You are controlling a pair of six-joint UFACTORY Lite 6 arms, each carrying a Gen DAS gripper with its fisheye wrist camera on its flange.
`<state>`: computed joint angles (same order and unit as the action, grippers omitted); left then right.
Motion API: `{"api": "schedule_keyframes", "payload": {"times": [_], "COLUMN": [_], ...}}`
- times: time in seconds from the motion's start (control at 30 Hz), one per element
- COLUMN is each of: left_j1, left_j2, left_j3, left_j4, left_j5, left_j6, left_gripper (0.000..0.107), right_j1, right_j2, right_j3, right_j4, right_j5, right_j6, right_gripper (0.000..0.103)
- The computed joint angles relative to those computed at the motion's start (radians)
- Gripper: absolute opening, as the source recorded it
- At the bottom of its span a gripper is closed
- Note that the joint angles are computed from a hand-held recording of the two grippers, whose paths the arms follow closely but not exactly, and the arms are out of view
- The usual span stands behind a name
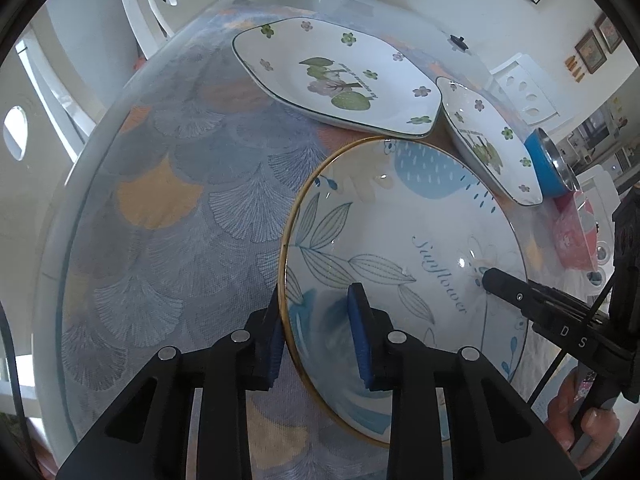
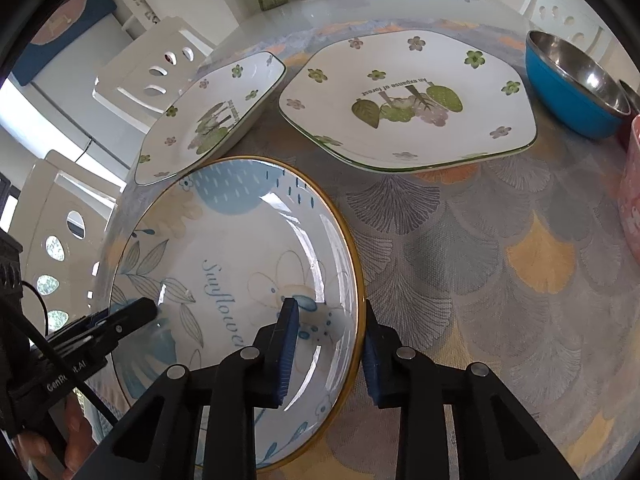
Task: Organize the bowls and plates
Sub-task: 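Close the right gripper on the Sunflower plate rim and lift it, then carry the Sunflower plate to the table edge by the chairs and release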
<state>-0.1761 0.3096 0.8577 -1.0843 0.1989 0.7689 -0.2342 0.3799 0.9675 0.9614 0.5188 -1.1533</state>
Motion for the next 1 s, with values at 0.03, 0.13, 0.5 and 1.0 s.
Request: {"api": "schedule_keyframes", "payload": {"times": [0.03,0.13,0.5,1.0], "left_j1": [-0.002,-0.009,-0.02,-0.012], "left_j2": [-0.001,-0.012,-0.177,-0.607], "left_j3": [-0.002,-0.015,-0.132,-0.353], "left_j4": [-0.015,-0.042,0.034,0.783], "left_j5": [-0.005,-0.016,-0.035,0.004], "left_j6": [0.015,0.051,0.024,-0.744], "left_gripper": [0.026,0.026,0.026,0.026], "right_j1": [-0.004,-0.044,-0.08,-0.086], "right_j2": [0.003,0.003,-0.15,-0.445], "right_j3": [0.002,0.002,-0.121,-0.291], "right_j4": [0.009,0.022,-0.012,-0.043], "right_j5": [0.009,0.065,0.105,0.214], "right_j6": [-0.014,-0.054,-0.142,-0.118], "right_gripper": [0.027,0.025,0.025,0.025]}}
